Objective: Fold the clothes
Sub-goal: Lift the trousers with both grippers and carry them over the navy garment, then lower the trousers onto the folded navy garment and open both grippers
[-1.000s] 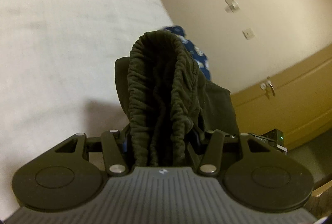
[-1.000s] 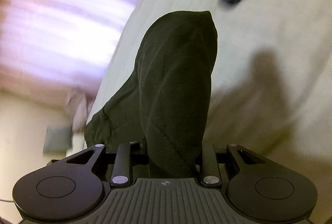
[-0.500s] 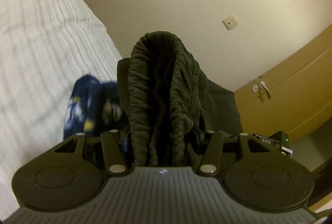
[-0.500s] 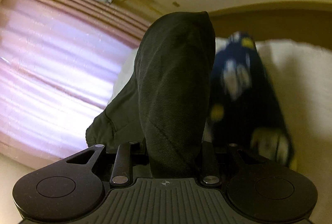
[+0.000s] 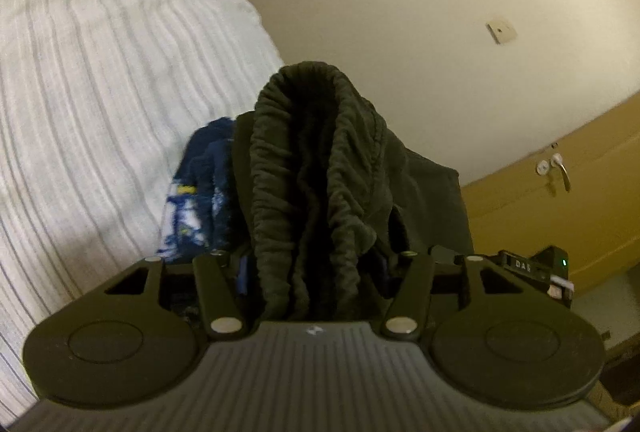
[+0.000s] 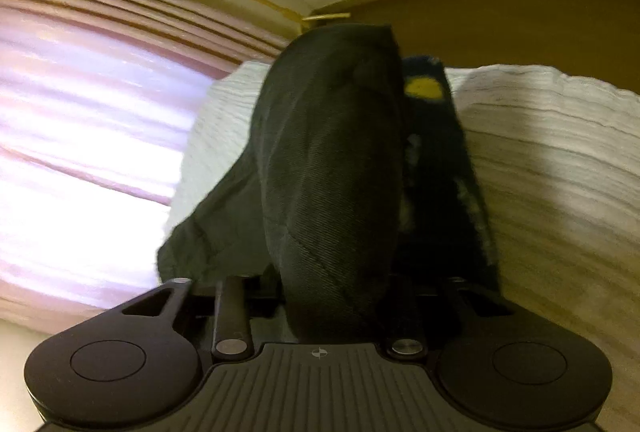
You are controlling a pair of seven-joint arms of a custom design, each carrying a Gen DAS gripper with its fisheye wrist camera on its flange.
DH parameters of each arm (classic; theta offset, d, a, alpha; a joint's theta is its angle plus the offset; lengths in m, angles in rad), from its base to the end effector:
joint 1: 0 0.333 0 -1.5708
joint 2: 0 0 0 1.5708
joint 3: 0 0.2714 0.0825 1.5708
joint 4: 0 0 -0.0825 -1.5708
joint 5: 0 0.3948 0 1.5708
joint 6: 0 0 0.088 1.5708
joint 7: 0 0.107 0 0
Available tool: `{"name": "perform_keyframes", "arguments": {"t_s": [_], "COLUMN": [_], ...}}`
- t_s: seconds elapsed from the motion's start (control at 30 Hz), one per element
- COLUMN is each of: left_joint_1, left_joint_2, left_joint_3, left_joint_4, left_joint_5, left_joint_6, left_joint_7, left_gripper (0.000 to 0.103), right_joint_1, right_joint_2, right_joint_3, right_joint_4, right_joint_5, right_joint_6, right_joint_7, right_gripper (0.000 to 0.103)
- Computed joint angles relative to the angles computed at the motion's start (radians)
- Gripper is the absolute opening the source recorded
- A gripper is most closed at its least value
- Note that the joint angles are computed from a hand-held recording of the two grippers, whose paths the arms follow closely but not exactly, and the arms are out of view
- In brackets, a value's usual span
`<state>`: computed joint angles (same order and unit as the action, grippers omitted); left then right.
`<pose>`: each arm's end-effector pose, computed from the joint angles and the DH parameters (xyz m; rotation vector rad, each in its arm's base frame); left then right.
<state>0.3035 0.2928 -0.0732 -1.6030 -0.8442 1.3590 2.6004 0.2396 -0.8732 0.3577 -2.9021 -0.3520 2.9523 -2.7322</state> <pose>0.5966 0.0493 0.4257 0.9264 -2.1276 0.9973 0.3091 0.2221 0.4491 -0.5556 2.1167 -0.0738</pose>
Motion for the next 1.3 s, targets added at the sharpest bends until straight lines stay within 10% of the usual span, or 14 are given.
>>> {"name": "perform_keyframes", "arguments": {"t_s": [0.13, 0.27, 0.47, 0.63, 0.87, 1.3], "left_joint_1": [0.004, 0.008, -0.025, -0.109, -0.245, -0.225], "left_joint_2": [-0.012, -0.071, -0.283, -0.466, -0.514, -0.482], "left_joint_3": [0.005, 0.019, 0.051, 0.066, 0.051, 0.103], "left_joint_4": [0.015, -0.001, -0.182, -0.359, -0.574, -0.572], "left_joint_5": [0.016, 0.027, -0.011, -0.099, -0.158, -0.226], "left_joint_6": [0.018, 0.073, 0.437, 0.443, 0.77, 0.681], "left_joint_7": [0.018, 0.049, 0.078, 0.388, 0.506, 0.516], "left_gripper": [0.053, 0.056, 0.039, 0.014, 0.012, 0.012], "right_joint_1": [0.001, 0.058, 0.074, 0.072, 0.082, 0.186], "right_joint_2": [-0.041, -0.062, 0.069, 0.198, 0.397, 0.378], "right_joint_3": [0.048, 0.087, 0.171, 0.179, 0.119, -0.019], "right_joint_4": [0.028, 0.153, 0.405, 0.48, 0.5, 0.398], "right_joint_5": [-0.03, -0.081, -0.194, -0.377, -0.54, -0.554], "right_joint_6": [-0.134, -0.503, -0.974, -0.997, -0.947, -0.854], "right_joint_7": [0.011, -0.046, -0.119, -0.181, -0.183, -0.092], "right_gripper": [0.054, 0.061, 0.061, 0.042, 0.04, 0.04]}}
